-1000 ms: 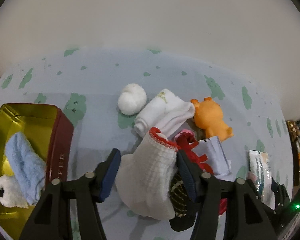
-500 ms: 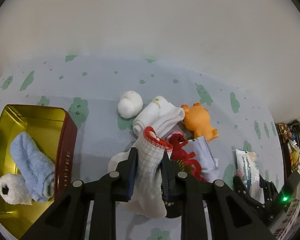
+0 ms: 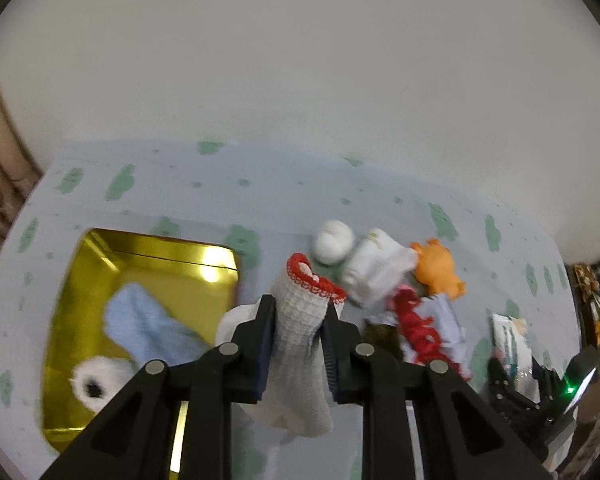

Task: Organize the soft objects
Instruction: 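Lower the white sock into the tin and open the left tool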

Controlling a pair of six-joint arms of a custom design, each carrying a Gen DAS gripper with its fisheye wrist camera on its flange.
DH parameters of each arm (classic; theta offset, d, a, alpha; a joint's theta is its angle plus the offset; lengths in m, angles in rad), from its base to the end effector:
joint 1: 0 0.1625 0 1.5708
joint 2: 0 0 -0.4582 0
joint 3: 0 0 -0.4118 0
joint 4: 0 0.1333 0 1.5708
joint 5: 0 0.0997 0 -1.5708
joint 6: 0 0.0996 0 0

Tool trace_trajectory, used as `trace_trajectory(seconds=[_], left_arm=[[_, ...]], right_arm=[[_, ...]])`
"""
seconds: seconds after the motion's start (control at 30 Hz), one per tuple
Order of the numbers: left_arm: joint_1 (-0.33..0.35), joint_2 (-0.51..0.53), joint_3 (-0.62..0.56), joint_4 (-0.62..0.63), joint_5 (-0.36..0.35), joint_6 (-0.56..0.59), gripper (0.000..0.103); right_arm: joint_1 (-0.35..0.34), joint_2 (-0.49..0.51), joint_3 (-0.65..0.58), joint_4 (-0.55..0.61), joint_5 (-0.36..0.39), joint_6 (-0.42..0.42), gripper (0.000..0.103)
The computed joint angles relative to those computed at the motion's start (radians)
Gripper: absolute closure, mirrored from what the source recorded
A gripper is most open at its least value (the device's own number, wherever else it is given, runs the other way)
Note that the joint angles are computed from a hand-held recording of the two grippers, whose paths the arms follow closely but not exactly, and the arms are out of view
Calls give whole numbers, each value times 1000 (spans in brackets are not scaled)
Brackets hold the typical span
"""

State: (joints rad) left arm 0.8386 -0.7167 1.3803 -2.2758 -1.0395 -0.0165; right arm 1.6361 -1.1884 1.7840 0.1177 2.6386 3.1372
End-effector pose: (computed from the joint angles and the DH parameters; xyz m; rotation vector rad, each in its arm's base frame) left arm -0.3801 -0.6978 0.1282 0.9123 2.4821 -0.3140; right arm 0.0775 -0.4789 0.2498 -0.4550 -1.9513 0.9186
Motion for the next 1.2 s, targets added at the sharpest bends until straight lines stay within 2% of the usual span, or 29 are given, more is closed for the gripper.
trace_trajectory(seconds=[0.33, 0.63, 0.93, 1.2], left_arm=[[36, -5, -58, 2, 164, 38, 81], [82, 35, -124, 31, 263, 50, 81], [109, 66, -152, 45, 283, 52, 81], [115, 75, -154, 43, 310, 36, 75]], right_arm=[[0, -1, 0, 0, 0, 0, 30], [0, -1, 1, 0, 0, -1, 30], [0, -2, 1, 0, -1, -3, 30], [0, -2, 1, 0, -1, -3, 30]])
